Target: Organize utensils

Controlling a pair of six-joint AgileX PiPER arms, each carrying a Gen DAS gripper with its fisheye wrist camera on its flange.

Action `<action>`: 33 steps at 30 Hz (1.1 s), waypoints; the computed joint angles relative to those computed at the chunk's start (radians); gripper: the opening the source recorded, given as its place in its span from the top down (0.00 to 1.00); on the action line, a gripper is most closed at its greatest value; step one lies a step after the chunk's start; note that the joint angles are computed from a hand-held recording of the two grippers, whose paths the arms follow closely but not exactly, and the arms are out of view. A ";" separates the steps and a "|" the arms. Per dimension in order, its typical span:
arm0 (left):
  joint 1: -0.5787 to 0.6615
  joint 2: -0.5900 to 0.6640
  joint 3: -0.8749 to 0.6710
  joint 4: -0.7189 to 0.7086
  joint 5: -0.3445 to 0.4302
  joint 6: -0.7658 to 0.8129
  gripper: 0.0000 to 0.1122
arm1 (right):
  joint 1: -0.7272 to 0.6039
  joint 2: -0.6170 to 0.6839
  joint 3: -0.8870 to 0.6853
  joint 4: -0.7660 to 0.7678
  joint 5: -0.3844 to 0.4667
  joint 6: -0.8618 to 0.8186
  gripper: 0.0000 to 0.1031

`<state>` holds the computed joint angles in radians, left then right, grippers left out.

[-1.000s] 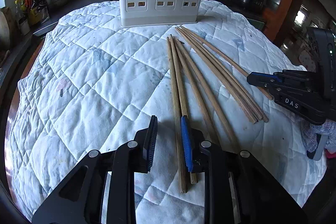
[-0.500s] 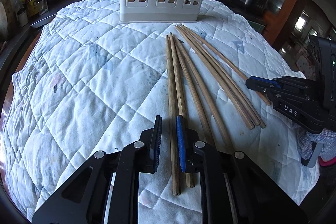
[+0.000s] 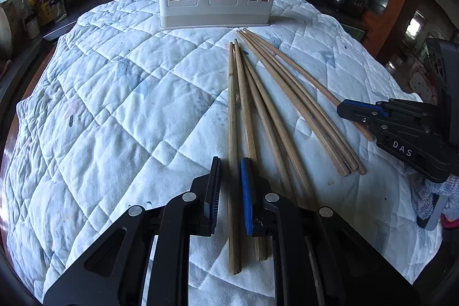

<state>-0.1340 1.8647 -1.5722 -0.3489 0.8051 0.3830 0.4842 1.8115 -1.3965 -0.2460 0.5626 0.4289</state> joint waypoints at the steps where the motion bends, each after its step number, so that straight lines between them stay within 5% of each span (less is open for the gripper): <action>1: -0.002 0.000 0.001 0.005 -0.005 -0.003 0.88 | 0.000 0.000 0.000 -0.002 0.000 0.000 0.93; 5: -0.024 -0.016 0.028 0.055 -0.051 -0.020 0.93 | 0.005 0.000 0.003 -0.021 0.000 0.017 0.93; 19: 0.060 -0.056 -0.007 -0.104 -0.008 0.118 0.95 | 0.034 -0.085 0.012 -0.151 0.019 0.138 0.93; 33: 0.113 -0.014 -0.118 -0.151 0.156 0.183 0.95 | 0.066 -0.129 -0.051 -0.198 0.052 0.175 0.93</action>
